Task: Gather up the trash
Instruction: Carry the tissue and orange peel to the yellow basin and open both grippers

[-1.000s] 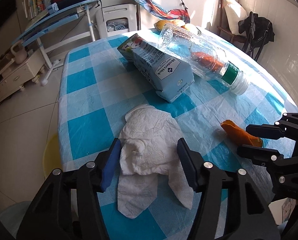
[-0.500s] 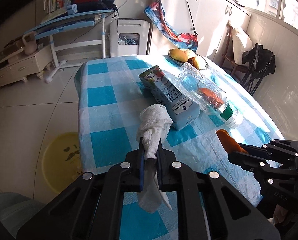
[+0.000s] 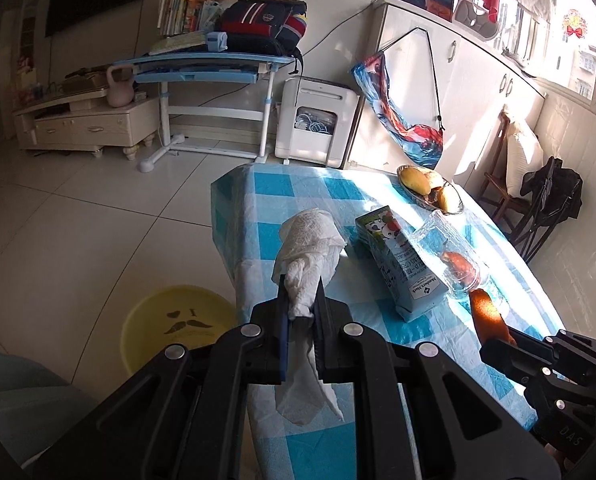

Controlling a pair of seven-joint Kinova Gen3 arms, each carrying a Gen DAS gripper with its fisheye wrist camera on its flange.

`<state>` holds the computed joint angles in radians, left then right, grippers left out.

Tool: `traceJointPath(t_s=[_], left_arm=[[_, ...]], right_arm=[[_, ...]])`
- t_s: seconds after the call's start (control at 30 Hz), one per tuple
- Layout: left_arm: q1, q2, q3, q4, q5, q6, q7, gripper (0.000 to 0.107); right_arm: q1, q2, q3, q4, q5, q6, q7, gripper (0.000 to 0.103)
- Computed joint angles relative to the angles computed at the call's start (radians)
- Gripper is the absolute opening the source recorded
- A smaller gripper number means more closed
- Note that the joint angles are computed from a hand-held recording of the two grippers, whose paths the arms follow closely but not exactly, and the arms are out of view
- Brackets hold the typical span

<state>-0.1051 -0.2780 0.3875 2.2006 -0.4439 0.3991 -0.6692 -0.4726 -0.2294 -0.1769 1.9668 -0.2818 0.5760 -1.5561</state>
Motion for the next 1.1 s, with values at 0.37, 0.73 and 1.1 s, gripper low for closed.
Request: traceJointPath(t_s=[0.37,0.73,1.1], left_arm=[[-0.101,-0.044,0.057,-0.008,-0.075,0.061,0.107,0.010],[-0.127,-0.082,-0.009,-0.005,-0.053,0.084,0.103,0.010],[-0.152,-0.073,-0.037,0.001,-0.014,0.076,0.090,0.010]], right_arm=[[-0.033,0.059,-0.044,-0.097,0.037,-0.009,-0.003,0.016],[-0.069,0.165,-0.064,-0.252,0.056,0.019,0.072,0.016],[-0.066,0.246,-0.063,-0.226,-0.109,-0.010,0.177,0.016]])
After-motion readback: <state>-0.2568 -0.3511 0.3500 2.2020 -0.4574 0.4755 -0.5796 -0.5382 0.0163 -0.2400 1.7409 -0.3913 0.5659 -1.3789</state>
